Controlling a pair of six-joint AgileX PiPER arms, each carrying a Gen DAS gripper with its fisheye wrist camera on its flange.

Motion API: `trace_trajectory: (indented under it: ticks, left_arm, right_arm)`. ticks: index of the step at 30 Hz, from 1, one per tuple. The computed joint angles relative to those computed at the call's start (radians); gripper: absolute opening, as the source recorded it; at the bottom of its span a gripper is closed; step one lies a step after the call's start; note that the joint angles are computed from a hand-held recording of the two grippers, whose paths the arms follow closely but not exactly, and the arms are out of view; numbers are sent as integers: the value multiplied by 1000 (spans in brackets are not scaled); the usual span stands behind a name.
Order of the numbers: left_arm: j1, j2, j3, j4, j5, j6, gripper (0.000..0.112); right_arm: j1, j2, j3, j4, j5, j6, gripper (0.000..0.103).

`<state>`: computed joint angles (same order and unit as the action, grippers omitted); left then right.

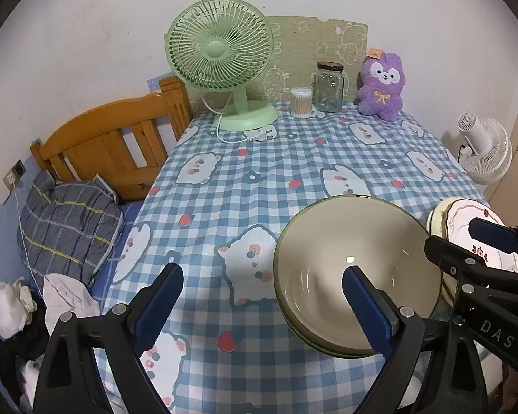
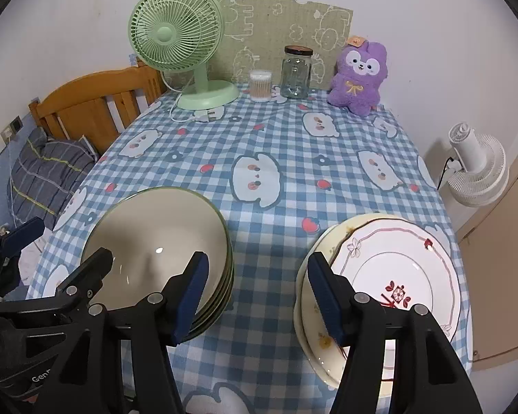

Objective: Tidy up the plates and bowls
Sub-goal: 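Lower the bowl onto the other cream bowls and open both grippers, then move both grippers to the rim of the stacked cream bowls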

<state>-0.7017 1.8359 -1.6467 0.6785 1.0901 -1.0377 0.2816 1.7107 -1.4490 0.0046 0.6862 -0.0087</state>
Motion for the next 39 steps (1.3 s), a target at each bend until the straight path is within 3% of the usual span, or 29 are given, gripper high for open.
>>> trace_trajectory:
  ticks: [9,14,18,24,39]
  left_arm:
    - [-5,-47,75,7,-64,-41,101]
    - [-28,-43,80,52,-53,-89,103]
    - [-1,-41,80,-3,-78,-66,103]
    - [13,-18,64,-1,-56,-62,103]
    - [98,56,19,-105,-93,47,97]
  right_arm:
    - [-12,-71,93,27,-69,-12,63]
    - [27,-117,157,-152,-127,155,64]
    - [33,-115,151,-203,-116,213,64]
    - [17,-81,122,-108,-108,155,64]
    - [26,56,-3,-60,-47,137,64]
